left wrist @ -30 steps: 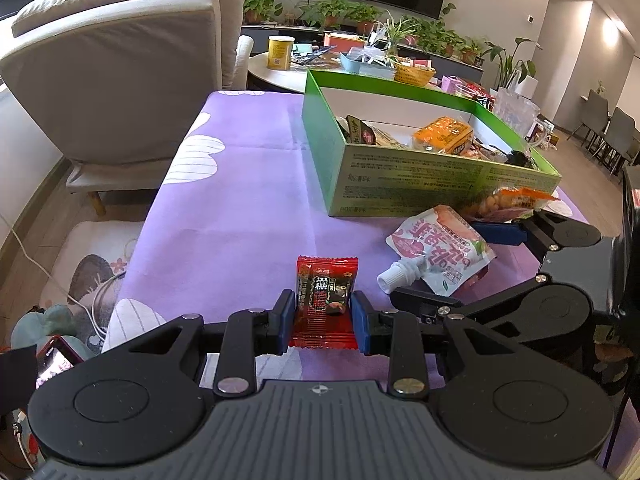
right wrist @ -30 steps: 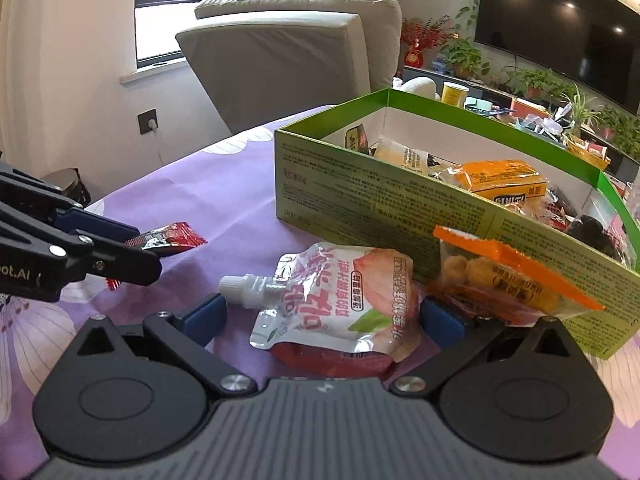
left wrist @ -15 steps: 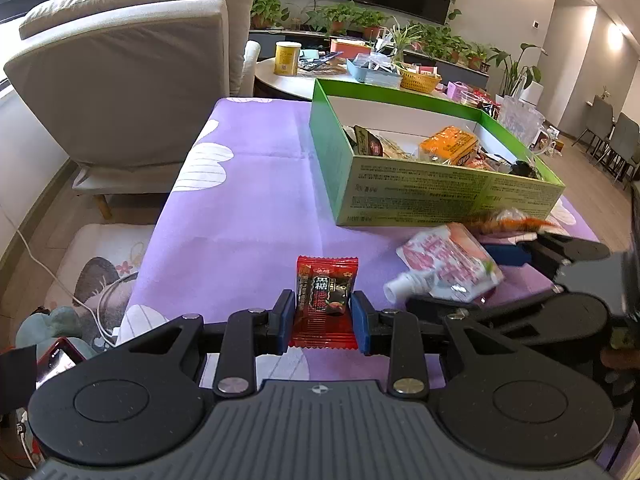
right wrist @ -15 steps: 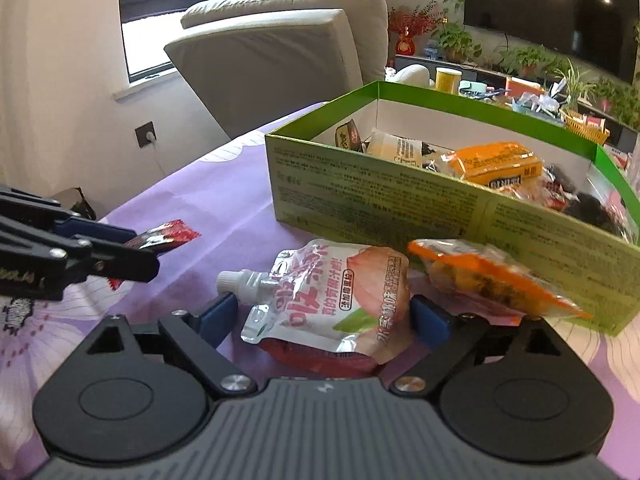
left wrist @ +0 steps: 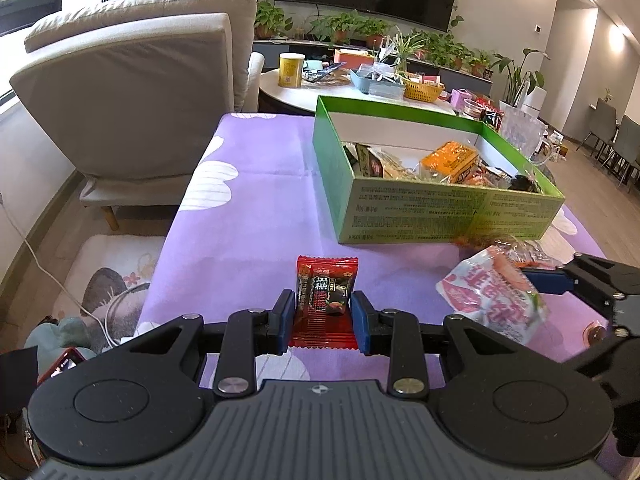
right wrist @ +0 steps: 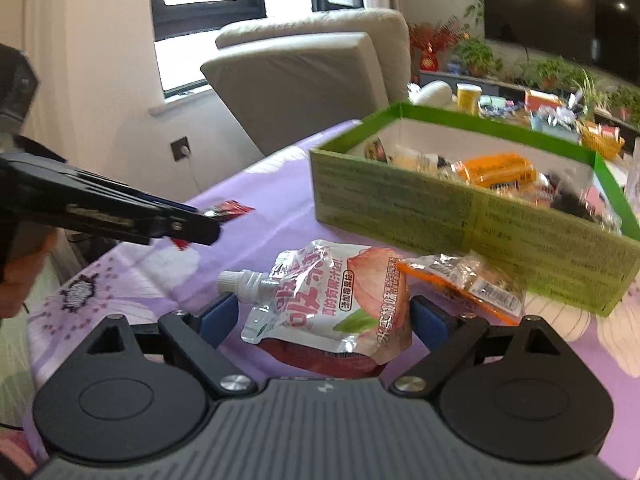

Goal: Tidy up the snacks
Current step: 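Carry both snacks over the green box and open both tools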

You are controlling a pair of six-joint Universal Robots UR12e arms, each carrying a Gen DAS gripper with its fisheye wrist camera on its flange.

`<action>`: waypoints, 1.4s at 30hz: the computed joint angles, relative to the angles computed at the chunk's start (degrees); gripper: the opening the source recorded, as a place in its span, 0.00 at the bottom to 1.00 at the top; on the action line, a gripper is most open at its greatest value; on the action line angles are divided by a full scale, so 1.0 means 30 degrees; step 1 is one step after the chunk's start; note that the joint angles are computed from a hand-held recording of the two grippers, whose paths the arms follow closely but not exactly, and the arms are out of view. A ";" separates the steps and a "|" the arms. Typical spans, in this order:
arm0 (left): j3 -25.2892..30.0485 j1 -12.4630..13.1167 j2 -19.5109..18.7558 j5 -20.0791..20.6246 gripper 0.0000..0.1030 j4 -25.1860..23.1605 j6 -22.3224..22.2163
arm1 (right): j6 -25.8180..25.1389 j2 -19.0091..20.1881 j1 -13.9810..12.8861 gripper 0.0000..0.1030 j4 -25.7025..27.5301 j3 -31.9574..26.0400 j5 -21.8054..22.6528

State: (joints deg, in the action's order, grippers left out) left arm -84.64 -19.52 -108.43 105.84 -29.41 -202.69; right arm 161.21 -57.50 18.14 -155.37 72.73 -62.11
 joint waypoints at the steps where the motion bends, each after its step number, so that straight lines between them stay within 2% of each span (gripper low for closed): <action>1: 0.0008 -0.0006 0.0000 0.0043 0.27 0.0046 0.0034 | -0.0077 -0.0059 -0.0026 0.82 -0.0180 0.0070 0.0216; 4: 0.0142 -0.0031 -0.0061 0.0191 0.27 0.0174 0.0173 | 0.0405 -0.0174 -0.0203 0.82 -0.0872 0.0170 0.1303; 7: 0.0375 -0.0066 -0.0190 0.0196 0.27 0.0334 0.0291 | 0.1351 -0.0168 -0.0354 0.82 -0.2314 0.0128 0.1932; 8: 0.0495 -0.0079 -0.0263 0.0162 0.27 0.0410 0.0375 | 0.1683 -0.0126 -0.0390 0.82 -0.2943 0.0058 0.1901; 10: 0.0764 -0.0116 -0.0434 0.0054 0.27 0.0668 0.0608 | 0.2213 0.0012 -0.0441 0.74 -0.4140 -0.0110 0.1481; 13: 0.1187 -0.0164 -0.0753 -0.0203 0.27 0.1159 0.1069 | 0.2997 0.0388 -0.0521 0.73 -0.5001 -0.0813 0.0239; 15: 0.1379 -0.0186 -0.0920 -0.0353 0.27 0.1378 0.1262 | 0.3451 0.0595 -0.0527 0.73 -0.4770 -0.1243 -0.0667; 20: 0.1483 -0.0168 -0.1049 -0.0358 0.27 0.0935 0.1092 | 0.2989 0.0420 -0.0687 0.73 -0.3079 -0.1007 -0.0512; 23: 0.1360 -0.0081 -0.0971 -0.0186 0.27 0.0751 0.0630 | 0.2356 0.0151 -0.0733 0.73 -0.1693 -0.0513 0.0247; 26: 0.1232 -0.0028 -0.0853 0.0146 0.27 0.0685 0.0319 | 0.1736 -0.0173 -0.0566 0.73 -0.1136 0.0186 0.0526; 29: 0.1084 -0.0012 -0.0723 0.0388 0.27 0.0745 0.0142 | 0.0418 -0.0275 -0.0175 0.73 -0.0700 0.0535 0.0256; 32: 0.0970 0.0016 -0.0639 0.0420 0.27 0.0725 0.0127 | -0.0061 -0.0320 0.0135 0.73 -0.0135 0.0657 -0.0037; 37: 0.0811 0.0037 -0.0572 0.0290 0.27 0.0768 -0.0022 | -0.0251 -0.0032 0.0796 0.73 -0.1088 0.0607 -0.2612; 42: 0.0690 0.0066 -0.0488 0.0153 0.27 0.0867 -0.0011 | 0.0803 0.0574 0.1160 0.73 -0.1043 -0.0190 -0.3812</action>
